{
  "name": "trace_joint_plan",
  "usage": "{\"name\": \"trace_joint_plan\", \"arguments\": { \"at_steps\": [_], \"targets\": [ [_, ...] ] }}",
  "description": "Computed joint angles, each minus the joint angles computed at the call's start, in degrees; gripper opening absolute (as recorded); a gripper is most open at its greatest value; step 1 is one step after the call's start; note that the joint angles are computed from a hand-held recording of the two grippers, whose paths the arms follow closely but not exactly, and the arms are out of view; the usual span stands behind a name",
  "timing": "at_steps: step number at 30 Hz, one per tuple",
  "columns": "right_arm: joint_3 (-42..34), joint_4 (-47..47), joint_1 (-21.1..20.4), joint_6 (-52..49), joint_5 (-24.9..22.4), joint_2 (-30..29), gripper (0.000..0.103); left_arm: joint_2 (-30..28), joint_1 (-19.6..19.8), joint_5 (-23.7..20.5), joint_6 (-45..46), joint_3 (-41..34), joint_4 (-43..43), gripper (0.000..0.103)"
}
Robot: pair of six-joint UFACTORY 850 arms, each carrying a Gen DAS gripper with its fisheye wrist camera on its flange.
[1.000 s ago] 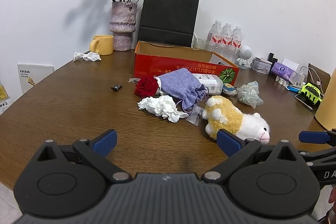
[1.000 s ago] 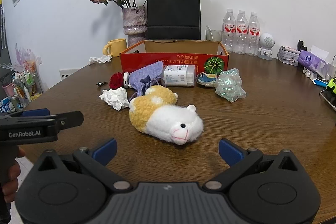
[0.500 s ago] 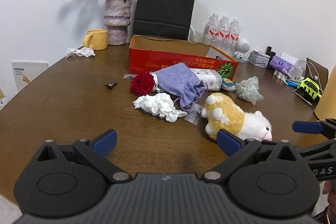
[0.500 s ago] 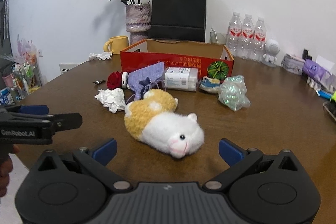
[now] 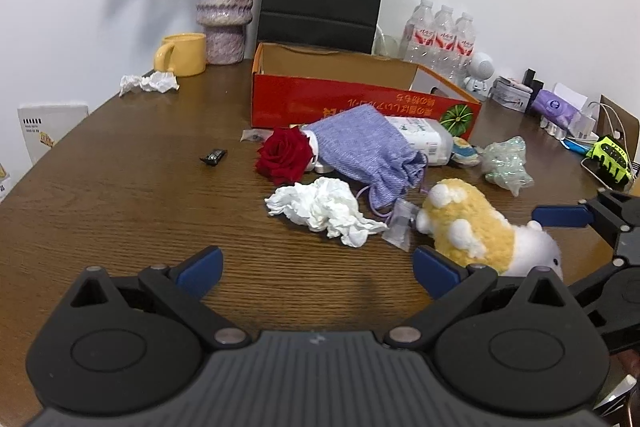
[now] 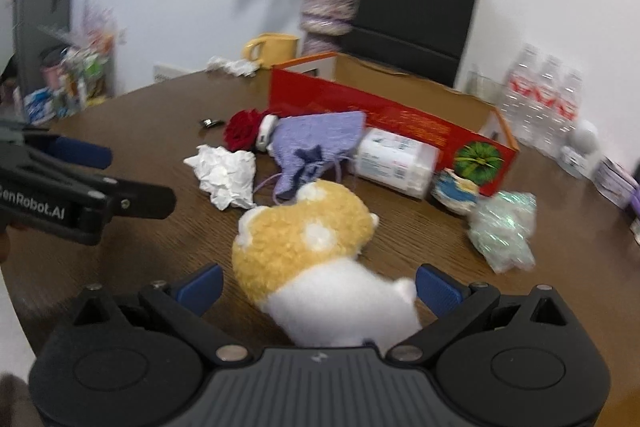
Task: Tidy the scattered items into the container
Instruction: 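Grasp the plush hamster with the right tool while the left tool grasps the white tissue, then carry hamster and tissue into the box and open both tools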
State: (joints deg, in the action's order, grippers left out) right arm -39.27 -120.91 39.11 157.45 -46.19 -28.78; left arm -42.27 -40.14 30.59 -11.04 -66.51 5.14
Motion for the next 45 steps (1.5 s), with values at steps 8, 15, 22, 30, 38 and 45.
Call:
{"name": "trace_joint_plan", "arguments": {
  "at_steps": [8,15,22,30,38,45],
  "targets": [
    [-0.8,-11.2,-5.5,-1.3,7.8,0.0,0.065,-1.9,0.4,-2.7,0.0,-2.9,-0.1,0.103],
    [3.3,-15.3,-6.9,8.9,3.4,1.9,0.059,-4.1,0.0,-4.9,0.1,-6.9,0.3,0.103],
    [3.3,-14.4,-8.3,10.1,1.1,1.1,0.059,-7.7,-0.6,-8.0,4.7,-13.1,-5.4,0.099],
    [2.6,-14.8,-9.4,11.3,-1.0,-0.2,0.059,-10.7,-0.3,-9.8,3.3,-17.3,-3.2,0.041],
    [3.3,-13.3,-8.1,11.9,-3.3,-0.1,0.059,-8.2,0.2,-3.0,-0.1,-12.6,0.7,0.030],
    [4.7,-11.3,-6.6,11.7,-6.6,1.8,0.059,-5.6,0.8,0.8,-4.2,-9.5,4.6,0.030]
  ]
}}
